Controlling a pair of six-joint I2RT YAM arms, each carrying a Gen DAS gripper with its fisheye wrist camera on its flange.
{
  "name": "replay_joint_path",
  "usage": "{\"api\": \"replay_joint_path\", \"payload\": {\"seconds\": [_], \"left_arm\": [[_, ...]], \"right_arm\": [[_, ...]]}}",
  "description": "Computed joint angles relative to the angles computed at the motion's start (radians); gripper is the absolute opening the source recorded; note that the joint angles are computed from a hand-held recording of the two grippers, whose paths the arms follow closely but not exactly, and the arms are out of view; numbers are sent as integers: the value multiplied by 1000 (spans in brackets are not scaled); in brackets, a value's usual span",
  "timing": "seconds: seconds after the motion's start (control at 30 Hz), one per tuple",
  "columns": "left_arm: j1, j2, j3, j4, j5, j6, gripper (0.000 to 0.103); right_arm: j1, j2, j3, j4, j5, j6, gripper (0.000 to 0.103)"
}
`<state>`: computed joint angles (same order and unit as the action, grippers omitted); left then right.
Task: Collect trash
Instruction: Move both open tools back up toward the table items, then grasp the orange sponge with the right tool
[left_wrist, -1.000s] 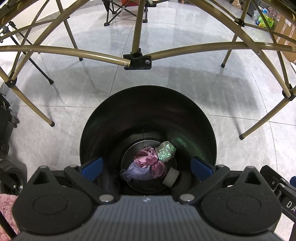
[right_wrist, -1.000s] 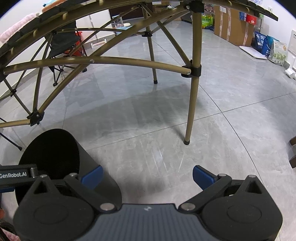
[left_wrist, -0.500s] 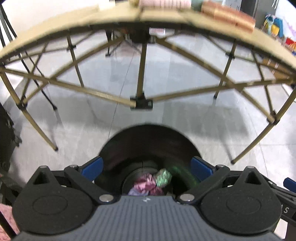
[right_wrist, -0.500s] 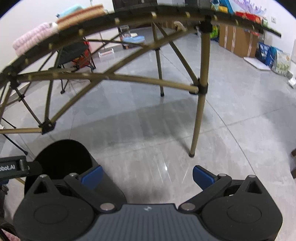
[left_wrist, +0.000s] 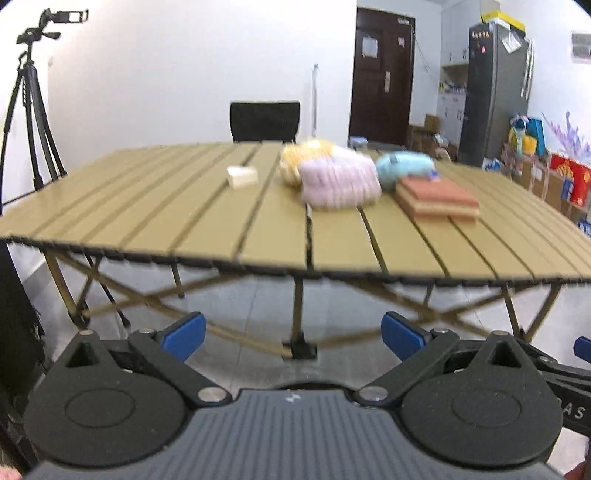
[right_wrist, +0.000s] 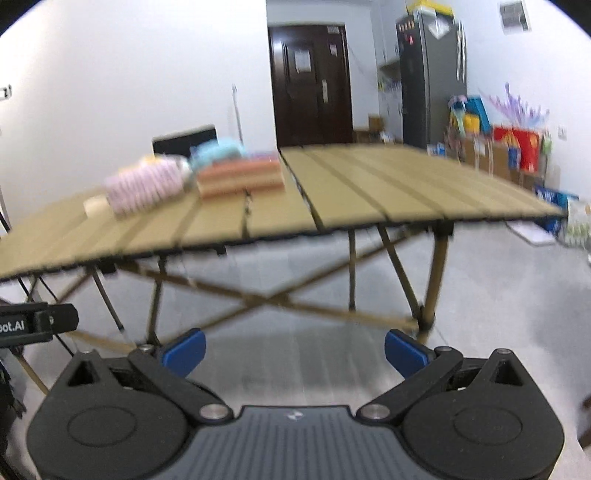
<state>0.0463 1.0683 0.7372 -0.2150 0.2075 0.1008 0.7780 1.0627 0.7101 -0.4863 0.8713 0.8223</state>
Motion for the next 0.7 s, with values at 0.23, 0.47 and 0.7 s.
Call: {"api": "replay_joint_path", "payload": {"seconds": [0.23,0.47,0.7], "left_arm": [[31,92,127,33,-8,-32,103],[47,196,247,67,-20,-40,103],[26,327,376,82,-30,-70,103]], "right_arm": [[-64,37,72,178,-30,-249,103],[-154,133,170,311,-124,-398,103],[-263,304,317,351,-207,-482,103]]}}
